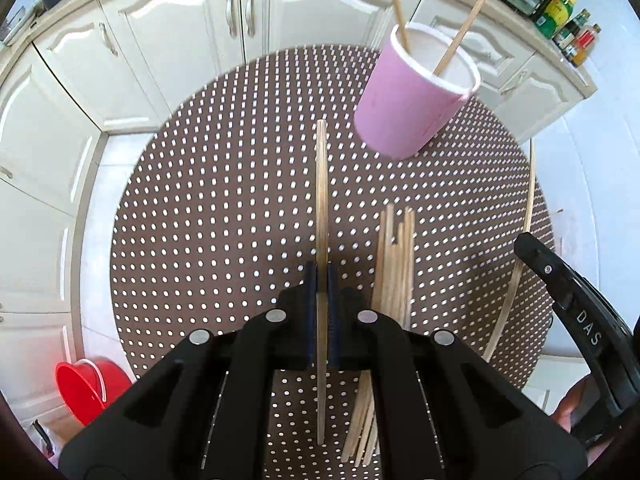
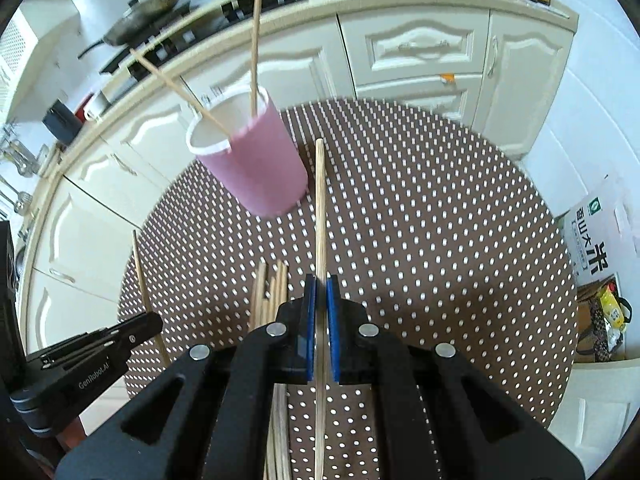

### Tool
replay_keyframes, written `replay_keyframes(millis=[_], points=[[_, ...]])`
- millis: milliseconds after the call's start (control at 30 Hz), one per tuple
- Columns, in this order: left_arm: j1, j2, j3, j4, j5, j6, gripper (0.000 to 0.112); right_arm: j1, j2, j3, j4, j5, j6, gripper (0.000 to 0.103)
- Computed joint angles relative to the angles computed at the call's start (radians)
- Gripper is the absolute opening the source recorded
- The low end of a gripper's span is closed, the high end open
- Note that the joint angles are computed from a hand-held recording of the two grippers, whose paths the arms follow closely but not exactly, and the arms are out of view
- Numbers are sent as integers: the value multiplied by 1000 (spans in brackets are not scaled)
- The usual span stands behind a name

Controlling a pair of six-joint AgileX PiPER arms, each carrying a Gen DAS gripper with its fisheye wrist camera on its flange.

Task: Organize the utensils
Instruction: 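Lift the held chopsticks upright with both grippers, then carry both held chopsticks over the pink cup and lower them in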

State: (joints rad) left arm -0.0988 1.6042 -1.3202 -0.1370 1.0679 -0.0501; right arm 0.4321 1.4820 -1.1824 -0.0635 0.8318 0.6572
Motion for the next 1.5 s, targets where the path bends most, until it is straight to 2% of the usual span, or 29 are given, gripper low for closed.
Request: replay_keyframes(millis=[433, 800, 1200, 1500], points=[[-36, -63, -79, 47, -3, -74, 6, 6, -48, -88, -84, -1, 39, 5], [-86, -90, -194, 111, 40, -131, 6, -14, -52, -200, -115, 4, 19, 5], [-131, -71, -337, 188, 84, -206, 6, -52, -14, -356, -93, 0, -64, 5], [-125, -37, -487, 184, 119, -203, 6, -70, 31, -475, -101, 6, -82, 5]])
